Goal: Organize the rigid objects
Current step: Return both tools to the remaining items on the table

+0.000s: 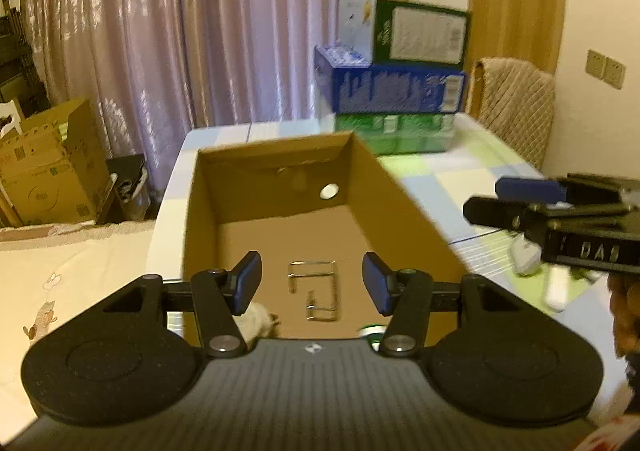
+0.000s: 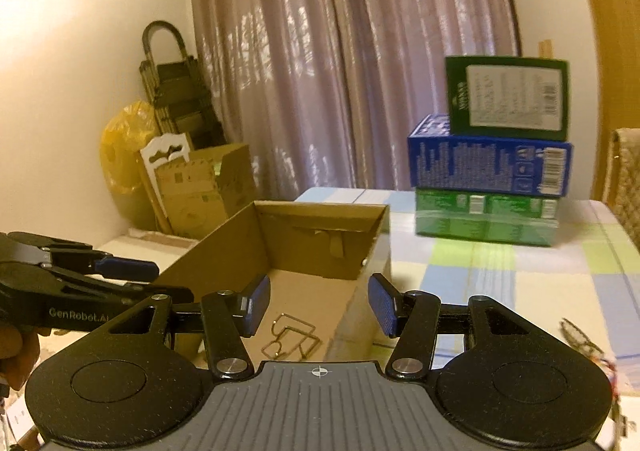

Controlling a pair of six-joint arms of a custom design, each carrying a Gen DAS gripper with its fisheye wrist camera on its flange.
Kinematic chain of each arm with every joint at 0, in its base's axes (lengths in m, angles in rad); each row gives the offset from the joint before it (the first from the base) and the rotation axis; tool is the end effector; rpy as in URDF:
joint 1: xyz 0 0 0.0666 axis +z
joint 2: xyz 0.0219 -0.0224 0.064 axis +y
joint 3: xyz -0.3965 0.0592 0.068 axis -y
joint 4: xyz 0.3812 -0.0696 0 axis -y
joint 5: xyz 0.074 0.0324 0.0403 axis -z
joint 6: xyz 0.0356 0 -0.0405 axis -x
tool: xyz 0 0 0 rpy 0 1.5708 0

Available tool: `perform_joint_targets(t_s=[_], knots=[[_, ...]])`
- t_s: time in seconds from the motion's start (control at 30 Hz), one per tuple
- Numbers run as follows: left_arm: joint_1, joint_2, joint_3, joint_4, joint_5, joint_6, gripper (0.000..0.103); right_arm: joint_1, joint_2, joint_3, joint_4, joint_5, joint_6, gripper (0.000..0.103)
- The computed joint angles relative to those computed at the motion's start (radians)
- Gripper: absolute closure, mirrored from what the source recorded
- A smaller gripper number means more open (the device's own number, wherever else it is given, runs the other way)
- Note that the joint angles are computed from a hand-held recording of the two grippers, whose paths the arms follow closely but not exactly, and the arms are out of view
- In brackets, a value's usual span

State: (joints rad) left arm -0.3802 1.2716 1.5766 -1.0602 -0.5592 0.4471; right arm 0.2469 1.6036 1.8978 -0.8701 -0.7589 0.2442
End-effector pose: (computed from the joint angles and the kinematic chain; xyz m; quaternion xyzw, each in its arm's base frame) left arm 0.3870 -0.1347 0.5724 -0.1389 0.8782 0.0788 0.4509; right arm 0.5287 0.1581 0.5807 -0.3699 0.7488 0.3261 0.4428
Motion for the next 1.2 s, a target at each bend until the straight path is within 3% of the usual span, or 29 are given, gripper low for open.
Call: perform_joint_targets(t_s=[0.13,0.3,0.5,0.6,0.9,1.2], knots=[[-0.068,0.015,0.045,-0.017,-0.038,0.026,0.052,-0.055,-0.068,-0.064,0.021,-0.026,0.003,0.05],[-0.147,0.043,0.109,-0.03,-0.084,0.052,0.051,-0.151,-0.148,-0.148,0.021,-0.035,0.021,0.034],[-0.236,0.096,0.186,-0.022,-0.107,0.054,0.043,-0.277,-0.195,-0.186,-0.057,-0.011,0.056,0.029],[-0.278,0.126,0.217,-0.013,-0.116,0.055,0.033,-0.334,-0.206,-0.187,-0.075,0.02,0.056,0.026],[-0.347,0.216,0.26,0.034,-0.064,0.063,0.026,-0.44,-0.15,-0.097,-0.102,0.061,-0.026,0.021],[-0.329,0.311,0.228,0.105,0.058,0.016,0.028,-0.459,-0.059,-0.03,-0.155,0.111,-0.003,0.019]])
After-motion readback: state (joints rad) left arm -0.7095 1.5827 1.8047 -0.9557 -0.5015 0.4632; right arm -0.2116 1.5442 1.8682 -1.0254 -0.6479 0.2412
